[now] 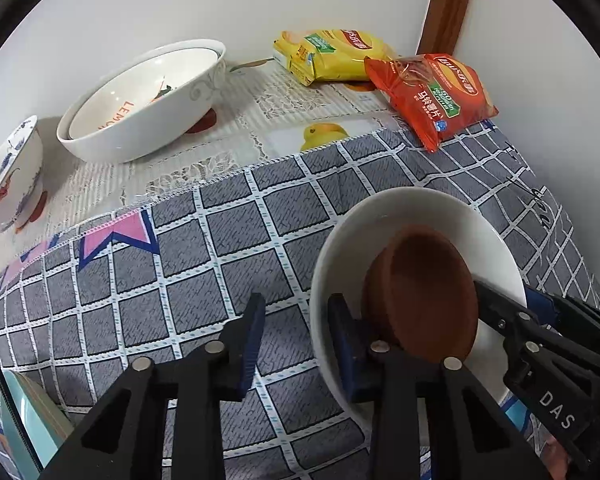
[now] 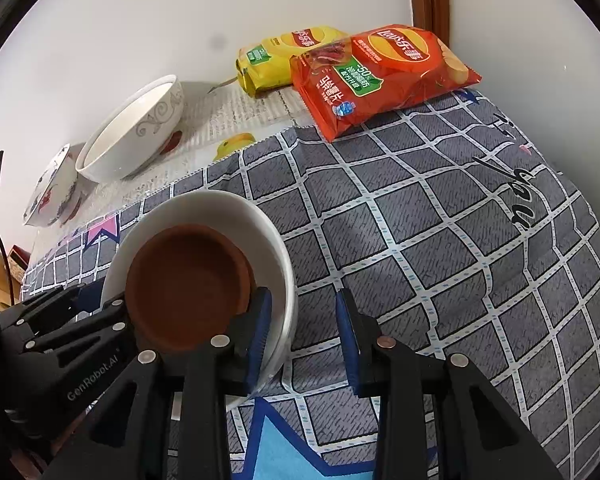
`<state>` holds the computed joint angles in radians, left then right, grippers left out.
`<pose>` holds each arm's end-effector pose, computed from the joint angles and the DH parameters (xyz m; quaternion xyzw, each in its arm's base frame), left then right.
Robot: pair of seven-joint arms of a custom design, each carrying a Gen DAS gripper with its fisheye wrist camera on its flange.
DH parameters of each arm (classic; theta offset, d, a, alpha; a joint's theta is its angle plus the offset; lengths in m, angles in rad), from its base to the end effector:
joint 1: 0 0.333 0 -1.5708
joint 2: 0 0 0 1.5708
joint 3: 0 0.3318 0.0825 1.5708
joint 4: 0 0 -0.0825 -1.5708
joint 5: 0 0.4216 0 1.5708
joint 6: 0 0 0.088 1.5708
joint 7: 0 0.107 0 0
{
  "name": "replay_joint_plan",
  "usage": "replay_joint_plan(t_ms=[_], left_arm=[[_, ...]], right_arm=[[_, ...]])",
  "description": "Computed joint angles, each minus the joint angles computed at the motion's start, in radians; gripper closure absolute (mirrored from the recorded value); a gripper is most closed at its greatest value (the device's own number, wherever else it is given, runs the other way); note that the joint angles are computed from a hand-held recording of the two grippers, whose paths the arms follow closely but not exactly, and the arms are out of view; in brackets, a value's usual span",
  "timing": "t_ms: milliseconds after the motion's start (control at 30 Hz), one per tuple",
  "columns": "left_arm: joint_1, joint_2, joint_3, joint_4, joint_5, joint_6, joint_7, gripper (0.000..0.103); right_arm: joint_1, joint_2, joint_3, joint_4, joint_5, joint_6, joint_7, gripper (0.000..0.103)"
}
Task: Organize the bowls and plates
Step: 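Close the right gripper on the white bowl rim while the left gripper holds it, then lift and carry the white bowl with both grippers over the teal plate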
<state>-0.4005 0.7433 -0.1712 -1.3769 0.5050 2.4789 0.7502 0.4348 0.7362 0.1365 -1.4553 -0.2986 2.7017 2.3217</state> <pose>0.6959 -0.4103 0.3083 -0.6793 0.6977 -0.1697 0.1515 0.6837 0.4217 0.2986 -0.6817 0.6831 -0.0875 0.2468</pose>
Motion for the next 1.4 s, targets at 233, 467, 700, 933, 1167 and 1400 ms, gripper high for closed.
replay_joint_plan(t_ms=[233,467,700,933,1167,1400], left_arm=[[-0.01,0.005,0.009,0.002,0.013,0.008,-0.016,0.078],[0.003,0.01,-0.003,0.007,-0.01,0.011,-0.008,0.078],[-0.001,0.005,0.001,-0.013,-0.009,0.055,-0.024,0.091],[-0.014,-0.014,0.018,-0.049,0.031,0.095,-0.075,0.092],[-0.021,-0.084,0.027,-0.144,0.063,0.106,-0.152,0.092],[-0.007,-0.228,0.031,-0.33,0.123,0.133,-0.257,0.091]], right_arm=[[0.003,0.002,-0.013,-0.019,0.0,0.053,0.028,0.068],[0.036,-0.008,-0.057,-0.038,-0.066,0.089,0.102,0.068],[0.007,0.005,-0.018,-0.018,-0.072,0.076,0.085,0.074],[0.023,0.003,-0.029,-0.022,-0.06,0.093,0.092,0.091],[0.002,-0.028,0.002,-0.074,-0.025,0.128,0.12,0.093],[0.037,-0.065,0.016,-0.101,-0.048,0.135,0.134,0.093]])
